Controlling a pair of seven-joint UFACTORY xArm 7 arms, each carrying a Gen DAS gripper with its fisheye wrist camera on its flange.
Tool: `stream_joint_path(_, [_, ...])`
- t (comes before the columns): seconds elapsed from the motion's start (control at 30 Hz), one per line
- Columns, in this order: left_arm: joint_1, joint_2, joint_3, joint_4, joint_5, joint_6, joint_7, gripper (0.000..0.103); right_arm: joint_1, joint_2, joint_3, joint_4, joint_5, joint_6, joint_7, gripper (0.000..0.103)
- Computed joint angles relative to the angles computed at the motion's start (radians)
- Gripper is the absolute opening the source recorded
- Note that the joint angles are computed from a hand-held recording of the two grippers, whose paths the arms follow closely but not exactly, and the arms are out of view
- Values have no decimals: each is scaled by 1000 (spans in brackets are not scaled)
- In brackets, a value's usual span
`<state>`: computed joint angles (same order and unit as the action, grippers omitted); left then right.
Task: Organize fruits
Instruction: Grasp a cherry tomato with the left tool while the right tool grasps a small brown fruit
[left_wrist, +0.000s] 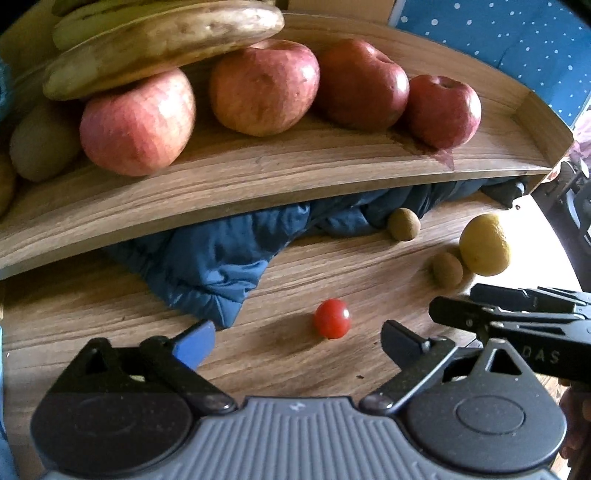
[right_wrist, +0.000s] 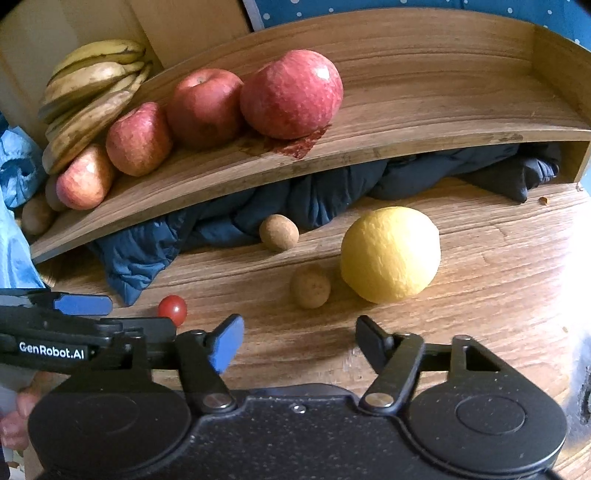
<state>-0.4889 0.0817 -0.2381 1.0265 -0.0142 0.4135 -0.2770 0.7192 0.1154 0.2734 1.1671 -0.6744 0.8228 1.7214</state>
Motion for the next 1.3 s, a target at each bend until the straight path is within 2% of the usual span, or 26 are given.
stream_joint_path(0.2, [8, -2, -13, -12, -88, -39, 83, 80, 3, 12, -5, 14, -17, 26, 16, 53])
stream_joint_path(0.37, [4, 2, -23, -14, -146, -66, 139, 71, 5, 25, -11, 30, -17, 42, 26, 45])
stream_joint_path(0.63, [-6, 24, -19, 3, -133, -77, 137, 55, 12, 52, -23, 59, -37, 64, 19, 41])
stream_joint_path(0.73, [-7, 31, -17, 9, -127, -68, 121, 49, 18, 60, -28, 68, -45, 78, 19, 36])
stream_joint_path(0.83, [-6, 39, -15, 16, -124, -61, 104, 40, 25, 64, -31, 74, -52, 95, 27, 28])
stream_joint_path(1.07, [-4, 39, -21, 12, -136, -55, 114, 26, 21, 54, -29, 63, -35, 83, 22, 28])
stream_joint_path(1.3, [-8, 19, -21, -7, -141, -53, 100, 25, 22, 38, -17, 52, -8, 63, 12, 27])
